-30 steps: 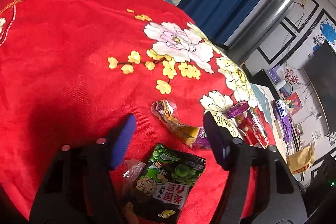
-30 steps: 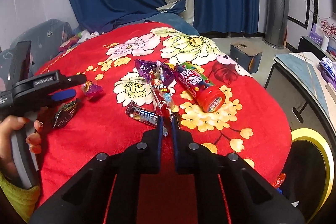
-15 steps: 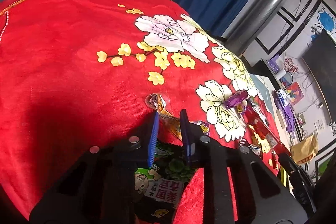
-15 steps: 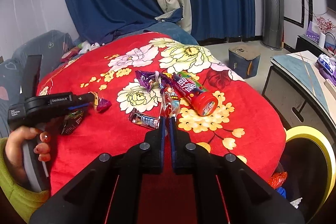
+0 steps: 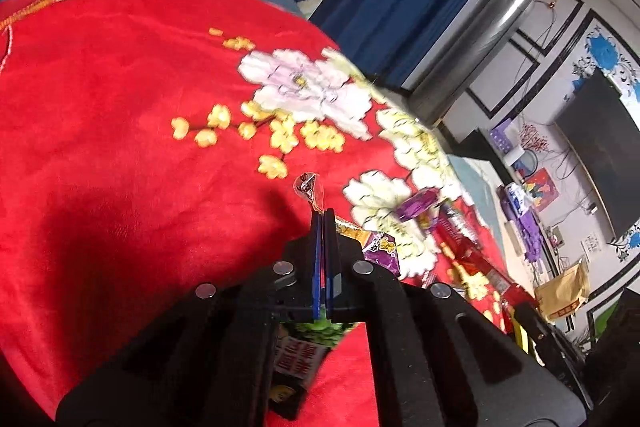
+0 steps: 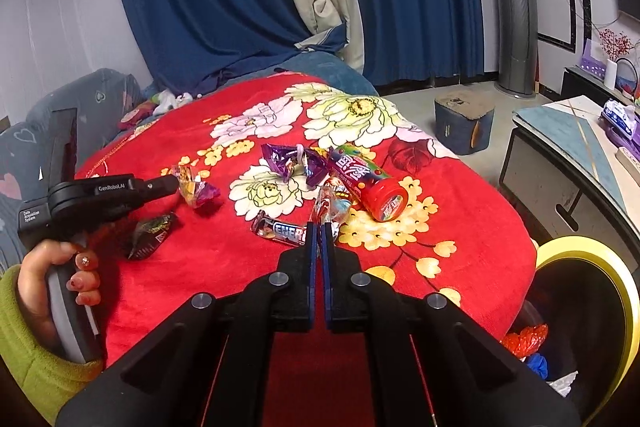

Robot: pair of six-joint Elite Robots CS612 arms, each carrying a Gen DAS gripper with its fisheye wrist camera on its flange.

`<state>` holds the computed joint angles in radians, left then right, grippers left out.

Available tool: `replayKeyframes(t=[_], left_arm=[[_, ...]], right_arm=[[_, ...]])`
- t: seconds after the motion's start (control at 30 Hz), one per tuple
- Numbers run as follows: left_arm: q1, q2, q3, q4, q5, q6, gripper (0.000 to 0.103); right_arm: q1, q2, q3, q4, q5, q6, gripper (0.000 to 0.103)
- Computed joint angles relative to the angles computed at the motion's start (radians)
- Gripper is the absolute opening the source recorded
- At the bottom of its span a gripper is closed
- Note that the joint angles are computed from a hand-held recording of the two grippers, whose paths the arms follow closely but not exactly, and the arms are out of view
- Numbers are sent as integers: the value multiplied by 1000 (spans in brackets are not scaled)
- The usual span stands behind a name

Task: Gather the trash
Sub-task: 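Grasp the small clear wrapper with the left tool while the right tool grasps a colorful candy wrapper, then carry both small wrappers with both tools over the bin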

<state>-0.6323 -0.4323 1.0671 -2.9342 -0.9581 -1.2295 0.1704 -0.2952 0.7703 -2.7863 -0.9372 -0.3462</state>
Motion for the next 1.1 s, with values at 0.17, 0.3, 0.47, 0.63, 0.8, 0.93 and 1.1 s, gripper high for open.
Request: replayKeyframes(t=[0.17, 0.3, 0.47, 0.63, 0.8, 0.93, 1.1], left_arm=[[-9, -3, -4, -47, 33, 45, 0], [-17, -3, -15, -86, 50, 98, 0], [-28, 0, -35, -116, 63, 154, 0], [-38, 13, -69, -143, 66, 222, 0], [-47, 25, -100, -158, 63, 276, 0], [-52, 35, -122, -163, 55, 304, 0], [-59, 55, -161, -162, 41, 339, 0]], right_arm=[[-5, -10, 19, -19, 24, 3, 2], [-8, -22, 41, -48, 39, 8, 2], [-16, -33, 56, -81, 54, 30, 2], [-23, -42, 68, -115, 60, 53, 2], [-32, -49, 80, -147, 60, 75, 2], [-38, -54, 90, -173, 56, 90, 2], [-47, -61, 104, -207, 48, 111, 2]])
